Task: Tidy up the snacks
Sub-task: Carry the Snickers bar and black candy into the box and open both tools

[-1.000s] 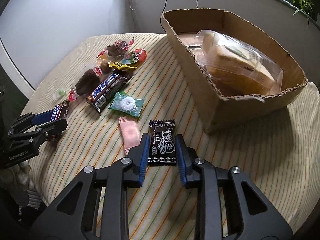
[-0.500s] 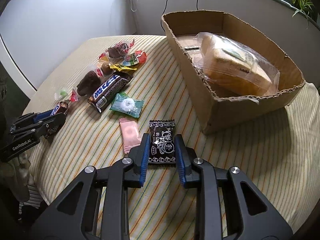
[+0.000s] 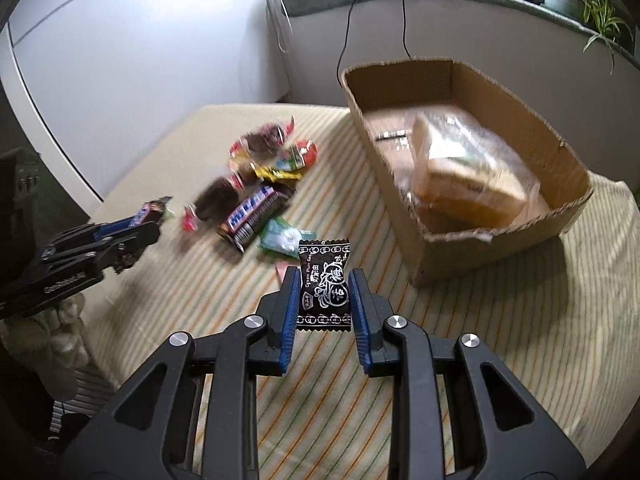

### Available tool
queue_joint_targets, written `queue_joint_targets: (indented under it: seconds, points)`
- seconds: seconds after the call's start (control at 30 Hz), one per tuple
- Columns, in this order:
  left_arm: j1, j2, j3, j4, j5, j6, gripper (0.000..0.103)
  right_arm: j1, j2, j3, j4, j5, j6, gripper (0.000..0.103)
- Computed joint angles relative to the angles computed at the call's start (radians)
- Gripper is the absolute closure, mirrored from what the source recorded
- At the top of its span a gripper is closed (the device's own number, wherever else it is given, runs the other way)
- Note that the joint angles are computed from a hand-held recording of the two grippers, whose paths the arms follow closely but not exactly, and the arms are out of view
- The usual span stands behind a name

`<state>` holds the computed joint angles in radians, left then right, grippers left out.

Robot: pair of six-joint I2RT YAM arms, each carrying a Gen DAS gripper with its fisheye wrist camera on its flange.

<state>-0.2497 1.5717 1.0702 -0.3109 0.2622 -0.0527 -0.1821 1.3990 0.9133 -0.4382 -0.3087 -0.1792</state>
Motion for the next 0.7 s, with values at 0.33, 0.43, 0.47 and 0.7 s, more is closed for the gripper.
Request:
queue_joint_targets:
  seconds: [0.33, 0.43, 0.47, 0.7]
  points:
    - [-0.073, 0.105, 0.178, -0.012, 0.003, -0.013, 0.076, -0.094, -0.027, 0.087, -0.04, -0.04, -0.034, 0.077]
    - [-0.093, 0.146, 0.236, -0.022, 0.001, -0.017, 0.076, -0.128, -0.014, 0.11, -0.041, -0.046, -0.046, 0.078]
    - [-0.099, 0.158, 0.254, -0.026, 0.001, -0.018, 0.076, -0.14, -0.01, 0.121, -0.042, -0.049, -0.049, 0.077]
    - [-0.149, 0.29, 0.434, -0.066, -0.008, -0.012, 0.076, -0.21, 0.066, 0.204, -0.032, -0.052, -0.069, 0.077]
